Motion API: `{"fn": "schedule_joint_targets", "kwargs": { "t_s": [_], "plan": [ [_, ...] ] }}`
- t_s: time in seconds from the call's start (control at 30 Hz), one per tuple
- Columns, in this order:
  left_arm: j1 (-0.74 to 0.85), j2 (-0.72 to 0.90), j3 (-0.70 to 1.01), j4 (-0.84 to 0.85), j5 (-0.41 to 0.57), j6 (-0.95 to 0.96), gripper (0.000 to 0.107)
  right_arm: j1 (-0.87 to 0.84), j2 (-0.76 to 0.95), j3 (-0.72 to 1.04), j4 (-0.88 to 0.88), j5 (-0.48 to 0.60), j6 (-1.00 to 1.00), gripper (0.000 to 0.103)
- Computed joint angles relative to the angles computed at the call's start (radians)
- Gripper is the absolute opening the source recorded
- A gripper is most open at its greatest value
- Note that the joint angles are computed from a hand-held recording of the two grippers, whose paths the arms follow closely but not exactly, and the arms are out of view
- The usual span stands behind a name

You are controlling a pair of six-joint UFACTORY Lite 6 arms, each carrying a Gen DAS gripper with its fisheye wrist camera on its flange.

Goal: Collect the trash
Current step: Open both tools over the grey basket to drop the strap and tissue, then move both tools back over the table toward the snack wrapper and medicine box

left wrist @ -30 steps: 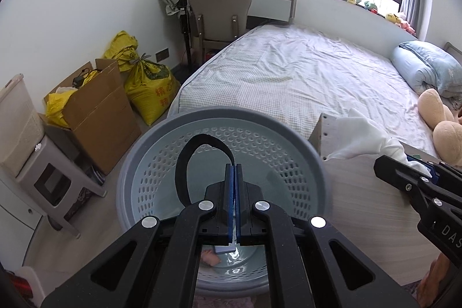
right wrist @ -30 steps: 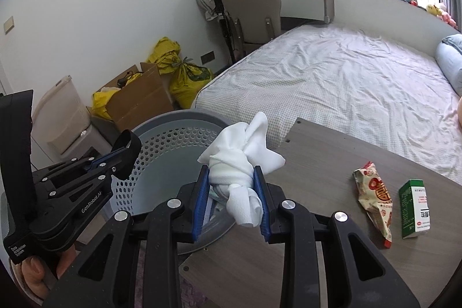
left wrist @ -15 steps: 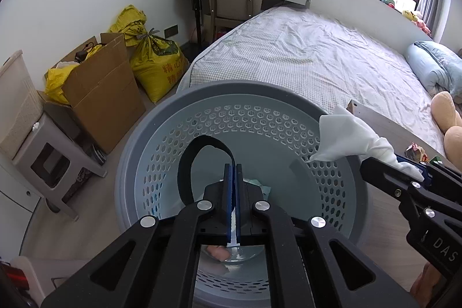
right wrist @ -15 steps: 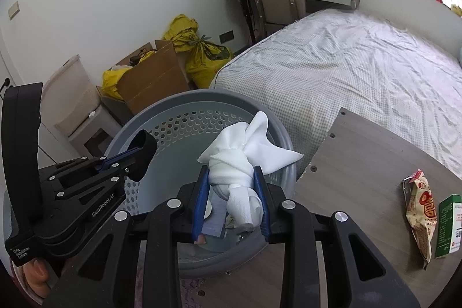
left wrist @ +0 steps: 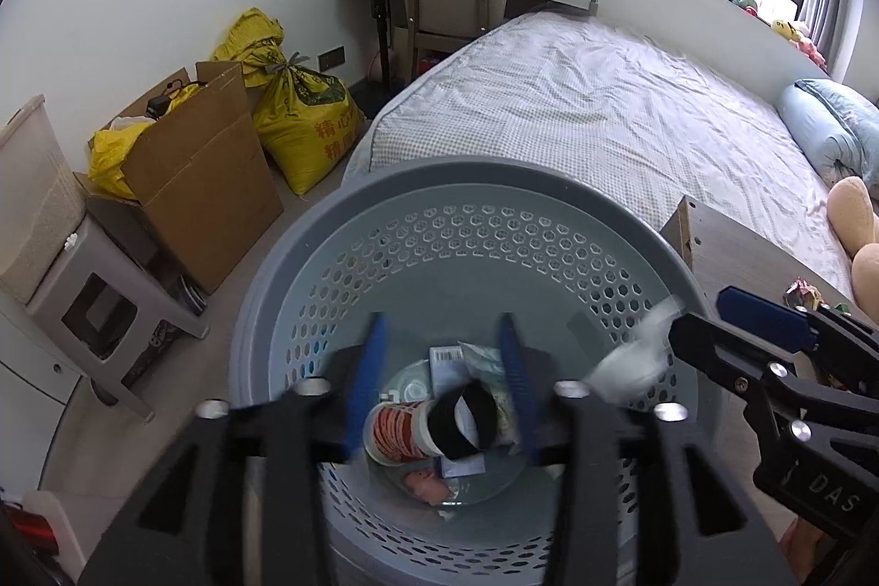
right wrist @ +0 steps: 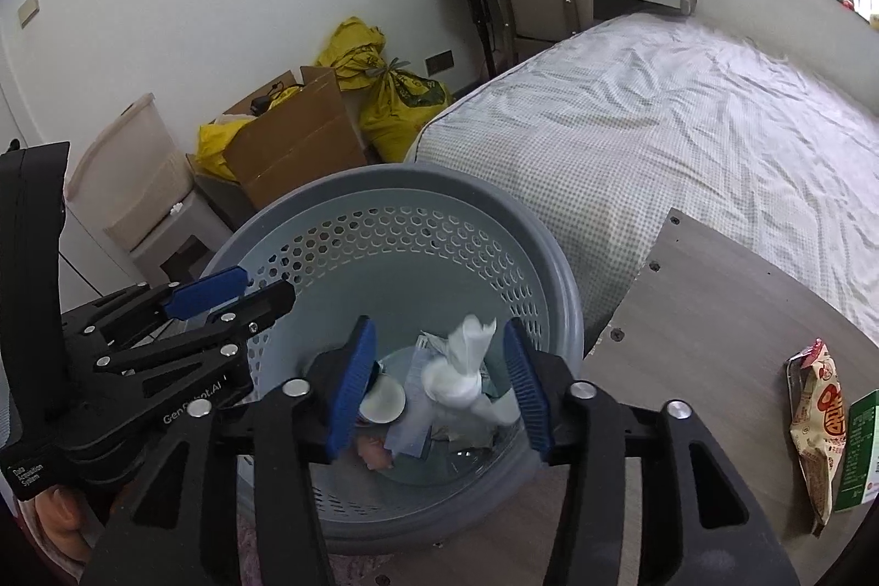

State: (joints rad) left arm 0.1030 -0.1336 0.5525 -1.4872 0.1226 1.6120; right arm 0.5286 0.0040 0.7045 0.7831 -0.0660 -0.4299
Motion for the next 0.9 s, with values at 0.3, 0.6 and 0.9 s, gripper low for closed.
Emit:
{"fn": "schedule_joint_targets", "kwargs": {
  "t_s": [0.3,0.6,0.9],
  "plan": [
    [0.003,-0.046,-0.024,0.018,-0.030,-0.029,0.065,0.008,-0.019,-0.008,0.309,-0.011,-0.300,0.057],
    [-0.016,-0.095,-0.051,0.180,-0.072,-0.209,0.071,0.027,-0.053,-0.034,0.500,-0.047,-0.481,0.063],
    [-0.018,-0.168,-0.072,0.711,-0.053,-0.752,0.075,0.039,-0.137,-0.086,0.697,-0.080,-0.660,0.071]
  ]
}}
